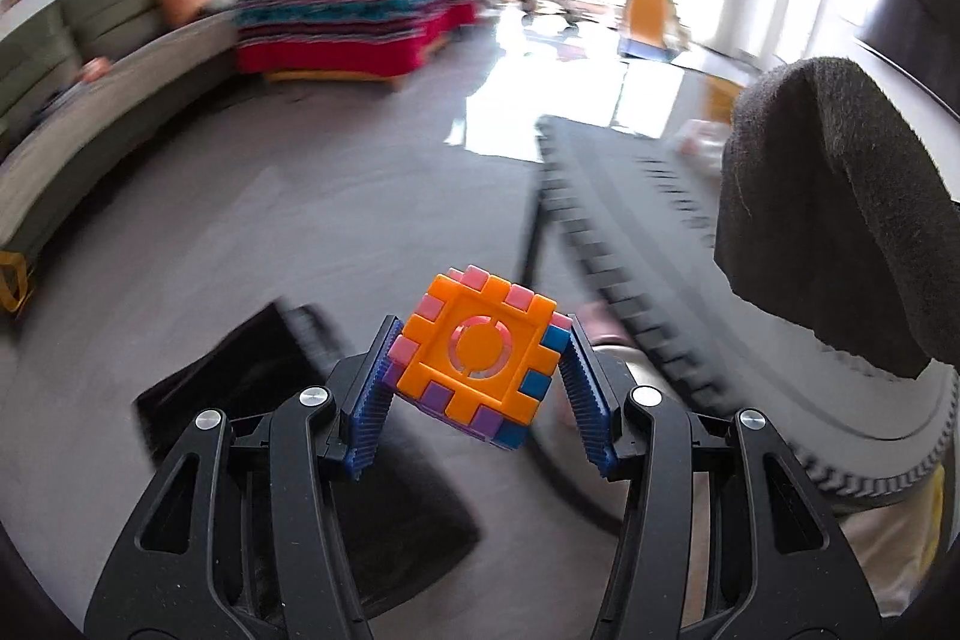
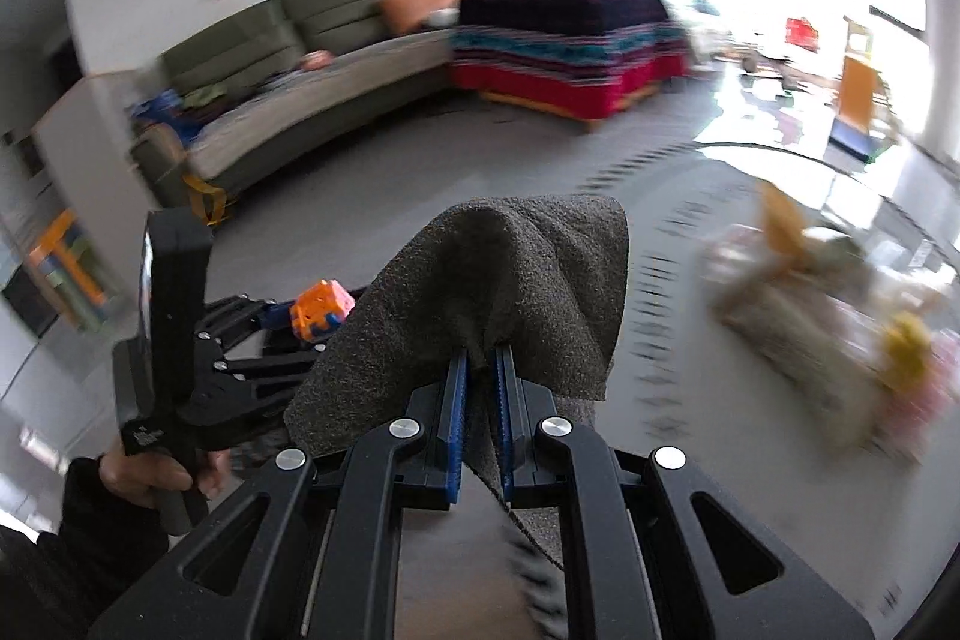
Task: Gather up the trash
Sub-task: 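Carry both items to the black bin and open both tools to drop them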
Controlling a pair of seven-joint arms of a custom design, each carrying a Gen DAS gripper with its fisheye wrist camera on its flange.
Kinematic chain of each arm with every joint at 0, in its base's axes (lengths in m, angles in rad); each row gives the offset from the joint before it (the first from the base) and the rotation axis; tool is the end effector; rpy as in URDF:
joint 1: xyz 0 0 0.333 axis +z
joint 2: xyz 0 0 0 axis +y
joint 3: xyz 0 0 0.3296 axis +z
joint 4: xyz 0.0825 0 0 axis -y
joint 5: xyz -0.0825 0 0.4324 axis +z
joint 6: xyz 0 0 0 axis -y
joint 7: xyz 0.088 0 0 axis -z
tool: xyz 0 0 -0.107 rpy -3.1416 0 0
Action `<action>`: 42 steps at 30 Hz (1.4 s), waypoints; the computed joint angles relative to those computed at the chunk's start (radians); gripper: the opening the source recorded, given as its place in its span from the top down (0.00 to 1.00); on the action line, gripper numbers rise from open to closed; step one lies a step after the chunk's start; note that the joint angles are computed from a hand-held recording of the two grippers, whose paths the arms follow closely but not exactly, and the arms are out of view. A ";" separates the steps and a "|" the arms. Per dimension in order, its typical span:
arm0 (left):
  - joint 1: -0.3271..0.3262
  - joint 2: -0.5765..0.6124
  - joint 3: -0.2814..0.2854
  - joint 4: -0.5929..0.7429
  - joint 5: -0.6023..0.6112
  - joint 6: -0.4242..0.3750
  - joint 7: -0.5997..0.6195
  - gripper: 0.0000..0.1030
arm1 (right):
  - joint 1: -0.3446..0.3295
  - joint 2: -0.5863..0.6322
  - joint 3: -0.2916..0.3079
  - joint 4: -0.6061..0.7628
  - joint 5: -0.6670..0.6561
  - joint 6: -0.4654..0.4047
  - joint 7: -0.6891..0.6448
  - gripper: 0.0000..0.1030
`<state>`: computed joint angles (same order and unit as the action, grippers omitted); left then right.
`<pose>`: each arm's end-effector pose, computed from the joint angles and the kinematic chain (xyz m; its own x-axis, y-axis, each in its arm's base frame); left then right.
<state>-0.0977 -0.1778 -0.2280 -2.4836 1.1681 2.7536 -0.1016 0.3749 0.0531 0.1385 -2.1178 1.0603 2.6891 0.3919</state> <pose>0.4696 -0.1978 0.3626 0.2976 -0.9534 0.0496 -0.6768 -0.2473 -0.6934 0.5572 0.2809 0.4187 0.7735 -0.6093 -0.1745 -0.5270 -0.4654 -0.7111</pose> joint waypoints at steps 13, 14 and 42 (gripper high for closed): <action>0.094 -0.253 0.046 -0.348 -0.237 -0.055 -0.051 0.44 | 0.108 0.320 0.083 0.365 -0.244 -0.321 0.182 0.86; 0.101 -0.261 0.048 -0.363 -0.254 -0.047 -0.056 0.30 | 0.113 0.357 0.086 0.406 -0.268 -0.362 0.208 0.79; 0.100 -0.102 -0.022 -0.133 -0.188 -0.087 -0.059 0.06 | -0.004 0.295 0.085 0.288 -0.118 -0.170 0.134 0.43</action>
<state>0.0020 -0.2798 -0.2499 -2.6164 0.9802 2.6670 -0.1605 0.3706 0.3483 0.2238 -1.8297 0.9425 2.5190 0.5254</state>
